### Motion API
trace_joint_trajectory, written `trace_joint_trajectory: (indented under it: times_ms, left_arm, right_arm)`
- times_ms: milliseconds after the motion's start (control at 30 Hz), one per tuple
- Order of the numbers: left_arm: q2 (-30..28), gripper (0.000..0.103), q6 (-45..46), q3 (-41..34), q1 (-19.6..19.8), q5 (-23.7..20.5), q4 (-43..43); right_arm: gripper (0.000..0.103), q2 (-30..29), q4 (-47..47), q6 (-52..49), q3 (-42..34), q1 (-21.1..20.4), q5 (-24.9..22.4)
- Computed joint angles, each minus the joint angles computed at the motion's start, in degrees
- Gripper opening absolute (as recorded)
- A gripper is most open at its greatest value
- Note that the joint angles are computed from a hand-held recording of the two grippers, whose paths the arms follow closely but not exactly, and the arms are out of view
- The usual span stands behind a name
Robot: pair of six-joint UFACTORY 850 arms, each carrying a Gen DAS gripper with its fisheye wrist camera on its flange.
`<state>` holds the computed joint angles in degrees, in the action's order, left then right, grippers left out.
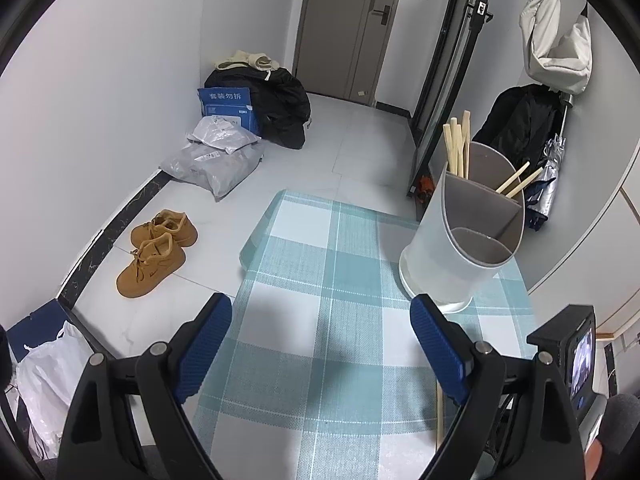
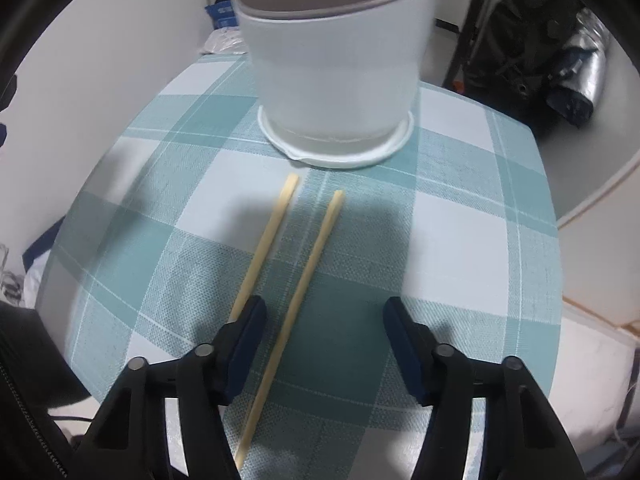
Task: Organize utensils
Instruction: 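Lower the right tool and grasp one wooden chopstick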
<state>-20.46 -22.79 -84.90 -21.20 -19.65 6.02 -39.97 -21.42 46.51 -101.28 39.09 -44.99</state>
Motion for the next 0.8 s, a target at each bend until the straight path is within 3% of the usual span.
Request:
trace_joint_trajectory:
  times_ms: [100, 167, 200, 533, 633, 800]
  left_arm:
    - [-0.39, 0.088, 0.43, -0.48, -0.07, -1.21, 0.26]
    - [-0.42, 0.088, 0.27, -0.49, -0.03, -1.32, 0.27]
    - [-0.49, 0.088, -0.28, -0.56, -0.05, -1.51, 0.81]
    - [-1.18, 0.088, 0.68, -1.06, 0.15, -3.3, -0.8]
    - [-1.24, 0.088, 0.04, -1.19, 0.17, -3.38, -0.48]
    - [-1.52, 0.088, -1.79, -1.43, 0.38, -3.85, 0.78]
  right_arm:
    - [0.035, -1.05, 1.57, -3.24, -2.03, -0.06, -0.73]
    - [0.013, -1.52, 2.96, -5.49, -3.16, -0.16, -1.35]
    - [0.008, -1.51, 3.26, -6.43, -3.24, -0.12, -1.62]
    - [0.005, 4.77, 7.99, -11.21, 5.21, -0.41, -0.23]
    - [0.008, 5.24, 9.76, -12.5, 5.42, -0.76, -0.36]
    - [0.012, 1.22, 8.31, -14.16, -0.39, -1.17, -2.15]
